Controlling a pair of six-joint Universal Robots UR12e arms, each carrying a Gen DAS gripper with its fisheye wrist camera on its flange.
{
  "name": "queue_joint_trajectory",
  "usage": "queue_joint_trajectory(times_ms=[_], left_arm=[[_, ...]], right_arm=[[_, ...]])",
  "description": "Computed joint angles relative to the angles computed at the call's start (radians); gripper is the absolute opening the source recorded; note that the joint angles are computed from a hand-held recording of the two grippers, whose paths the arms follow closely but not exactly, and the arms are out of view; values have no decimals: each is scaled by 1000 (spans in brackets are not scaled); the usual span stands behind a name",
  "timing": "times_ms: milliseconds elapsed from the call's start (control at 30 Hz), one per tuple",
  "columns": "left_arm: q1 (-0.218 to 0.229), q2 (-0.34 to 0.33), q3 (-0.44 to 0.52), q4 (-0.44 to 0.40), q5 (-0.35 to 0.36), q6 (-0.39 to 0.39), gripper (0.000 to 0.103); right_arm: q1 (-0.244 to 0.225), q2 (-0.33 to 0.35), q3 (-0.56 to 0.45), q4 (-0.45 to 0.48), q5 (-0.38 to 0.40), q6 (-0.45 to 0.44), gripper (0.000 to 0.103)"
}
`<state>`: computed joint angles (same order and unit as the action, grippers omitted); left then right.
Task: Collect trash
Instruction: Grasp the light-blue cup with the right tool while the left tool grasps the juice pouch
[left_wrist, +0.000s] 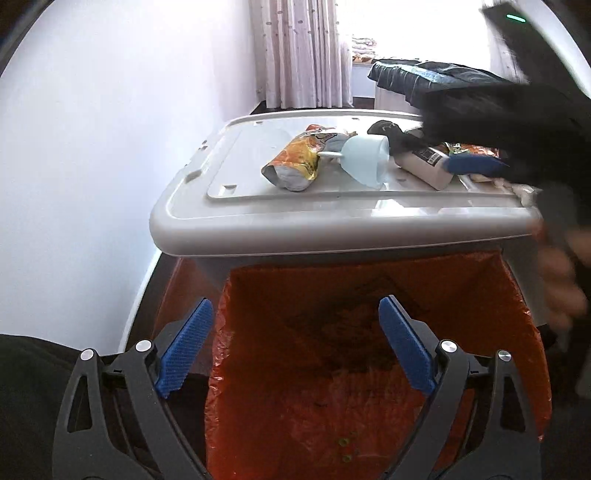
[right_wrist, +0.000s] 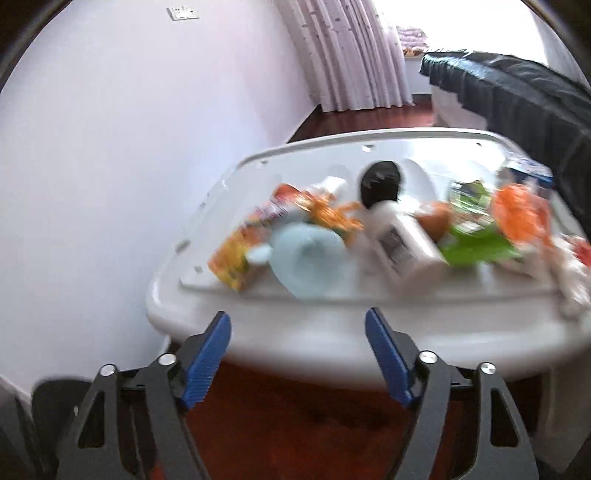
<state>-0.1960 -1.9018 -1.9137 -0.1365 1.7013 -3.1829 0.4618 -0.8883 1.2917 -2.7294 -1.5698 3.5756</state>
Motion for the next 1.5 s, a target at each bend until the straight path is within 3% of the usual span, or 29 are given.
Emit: queue_joint_trajectory(times_ms=[133,367,400,433,467,500,633,800,933,1000,1067,1200,1500], left_arm=[[1,-8,-12,13,35,20,89],[4,-13,-7,-12,46,37,89],[2,-15,-6,-13,55,42,89],[-2,-17,-4,-12,67,50,89],[-4,-18,-3,-10,75,57,89],[-6,-20,-2,-9,82,64,89],[-3,-14,-4,-9,62,58,89],[6,-6,1,-2,11,68,89],[32,-12,46,-16,-84,124,89],[56,-28,97,-63,-164,132,89],[64,-49,148,-114,-184,141,89],[68,-129,271,-164,-134,202,89],[67,-266,437,-233,-165,420,89]], right_arm=[[-14,67,-95,26,48,113,67],[-43,141,-171,6,148,314,58],[-46,149,-180,4,159,329,53],[-50,158,-187,-5,175,342,30],[-53,162,-191,-10,192,347,16],[-59,172,-194,-43,237,360,16],[-57,148,-176,-46,221,312,15],[-62,46,-53,-101,206,240,15],[-68,-48,52,-92,164,160,15],[-73,-88,98,-97,142,133,15],[-74,-114,138,-123,115,112,15],[-69,-111,155,-150,59,73,15],[-86,-90,146,-130,137,130,15]])
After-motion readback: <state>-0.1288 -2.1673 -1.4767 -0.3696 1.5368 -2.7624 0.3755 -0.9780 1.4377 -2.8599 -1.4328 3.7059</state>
